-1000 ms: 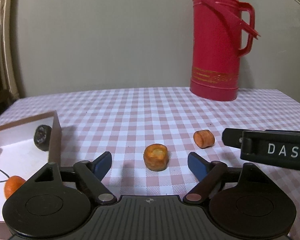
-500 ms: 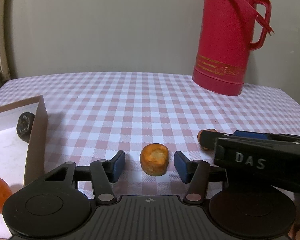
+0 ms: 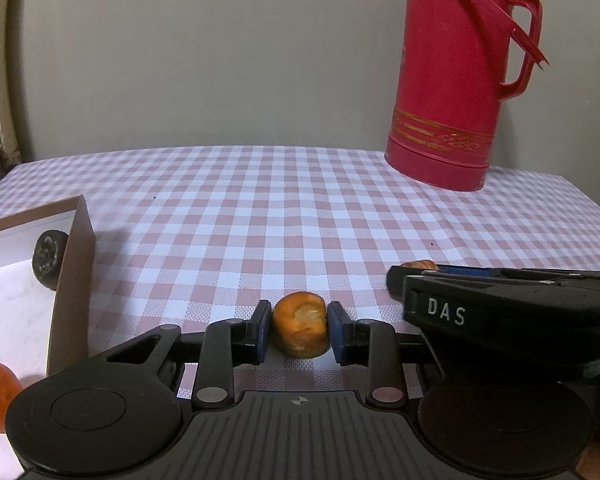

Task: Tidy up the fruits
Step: 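Grasp a brown fruit piece with the left tool while the right tool grasps another, then carry both held brown pieces over the white box with both tools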

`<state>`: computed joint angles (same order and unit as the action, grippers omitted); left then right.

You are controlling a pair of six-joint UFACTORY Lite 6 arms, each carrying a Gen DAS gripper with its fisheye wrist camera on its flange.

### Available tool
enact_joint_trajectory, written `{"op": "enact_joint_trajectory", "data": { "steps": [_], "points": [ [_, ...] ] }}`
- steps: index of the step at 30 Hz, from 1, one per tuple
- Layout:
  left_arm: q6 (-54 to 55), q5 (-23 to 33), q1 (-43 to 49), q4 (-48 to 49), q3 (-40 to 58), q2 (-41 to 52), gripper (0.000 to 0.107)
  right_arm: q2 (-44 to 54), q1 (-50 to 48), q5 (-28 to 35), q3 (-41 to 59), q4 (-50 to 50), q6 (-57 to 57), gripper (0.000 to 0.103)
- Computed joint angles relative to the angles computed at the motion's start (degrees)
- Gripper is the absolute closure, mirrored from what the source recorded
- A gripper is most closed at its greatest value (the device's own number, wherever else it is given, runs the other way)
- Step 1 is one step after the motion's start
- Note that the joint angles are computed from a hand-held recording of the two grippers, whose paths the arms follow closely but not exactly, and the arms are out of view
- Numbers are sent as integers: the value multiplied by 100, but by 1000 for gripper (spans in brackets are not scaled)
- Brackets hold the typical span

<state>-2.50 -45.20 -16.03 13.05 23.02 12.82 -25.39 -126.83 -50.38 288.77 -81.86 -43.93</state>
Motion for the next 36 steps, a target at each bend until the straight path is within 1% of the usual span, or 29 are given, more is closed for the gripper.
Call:
{"op": "enact_joint_trajectory", "data": {
  "steps": [2,5,12,14,20,24,28,32,36],
  "points": [
    [-36,-17,30,50,-6,2,76,24,24,-20,65,-30,103,85],
    [-22,-115,37,55,-67,-23,76,50,170,-217,135,-14,231,88],
    [-84,-224,153,343,-376,-290,76,363,677,-628,512,121,519,88],
    [-139,-244,194,509,-527,-467,76,499,861,-744,667,148,705,88],
    [-426,8,306,1012,-1028,-1173,76,748,1495,-1190,914,483,886,88],
    [-435,98,380,1226,-1532,-1874,76,793,1902,-1491,914,743,905,88],
    [-621,168,830,1843,-1890,-2425,76,755,2342,-1872,729,1012,878,88],
    [-1039,221,1636,2907,-2198,-3031,76,624,2701,-2209,415,1201,767,88],
    [-1702,50,2761,4359,-2303,-3431,76,376,2960,-2407,9,1349,625,88]
  ]
}}
